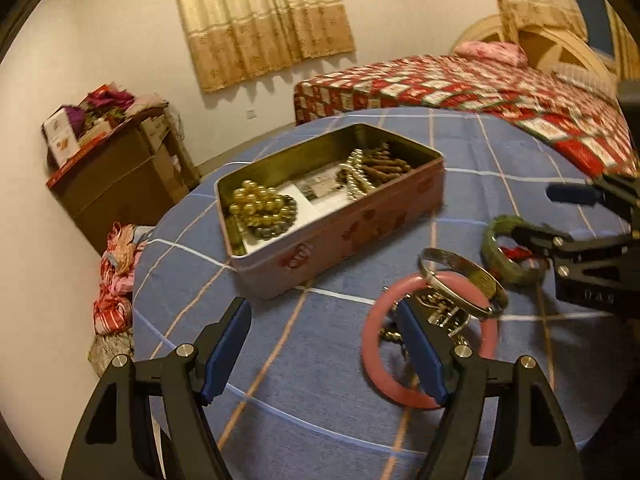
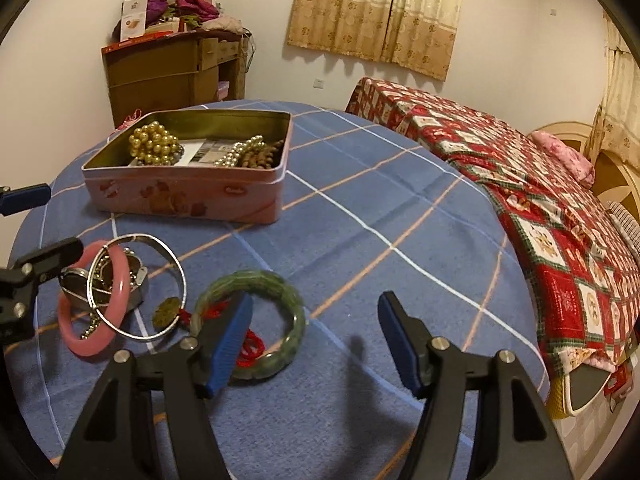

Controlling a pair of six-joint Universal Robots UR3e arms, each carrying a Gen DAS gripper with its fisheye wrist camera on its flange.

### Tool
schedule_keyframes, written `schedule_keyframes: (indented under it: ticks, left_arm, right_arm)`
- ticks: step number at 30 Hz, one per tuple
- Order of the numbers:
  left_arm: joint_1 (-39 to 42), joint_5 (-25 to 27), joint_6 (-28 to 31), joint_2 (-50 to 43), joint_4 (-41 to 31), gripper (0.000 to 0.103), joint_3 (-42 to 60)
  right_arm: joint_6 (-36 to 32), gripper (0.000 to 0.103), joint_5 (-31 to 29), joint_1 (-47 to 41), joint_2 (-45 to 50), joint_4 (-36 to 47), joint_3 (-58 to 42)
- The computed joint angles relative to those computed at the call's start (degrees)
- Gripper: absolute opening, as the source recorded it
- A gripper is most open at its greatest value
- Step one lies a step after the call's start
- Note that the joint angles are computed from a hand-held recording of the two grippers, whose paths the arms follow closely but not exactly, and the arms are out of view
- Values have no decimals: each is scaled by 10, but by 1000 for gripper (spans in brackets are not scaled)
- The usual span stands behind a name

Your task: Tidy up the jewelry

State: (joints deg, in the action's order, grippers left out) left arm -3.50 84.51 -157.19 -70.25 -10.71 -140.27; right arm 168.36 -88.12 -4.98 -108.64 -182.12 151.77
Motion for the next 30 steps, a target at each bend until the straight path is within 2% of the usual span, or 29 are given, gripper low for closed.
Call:
schedule_keyframes:
  ticks: [6, 12, 16, 20, 22, 23, 24, 27, 30]
  left_arm:
    - [15, -22, 0, -8, 15, 75, -4]
    - [47, -57, 11, 12, -40, 72, 3]
    - [68, -81, 27, 30, -97, 72, 20]
    - [57, -83, 29, 21, -92, 54, 18]
    - [41, -65, 26, 5, -69, 50, 22]
    - [35, -59, 25, -5, -63, 44, 25]
    - [37, -64, 27, -8, -70, 42, 28]
    - [44, -80, 32, -4, -89, 41, 32]
    - [68, -116, 39, 11, -147, 41, 44]
  right_arm:
    - [0, 69, -3, 6, 9, -8, -1]
    - [-1, 69, 15, -17, -3, 8, 2]
    - [-3, 69, 0, -2, 7, -2, 0]
    - [-5, 69, 17, -16, -1, 6, 3]
    - [-5, 69, 27, -25, -8, 16, 4]
    - [-5, 69, 28, -26, -8, 17, 4]
    - [-5, 69, 26, -24, -7, 17, 3]
    - [-5, 69, 18, -15, 1, 11, 1]
    - [-3, 69, 17, -13, 1, 14, -1]
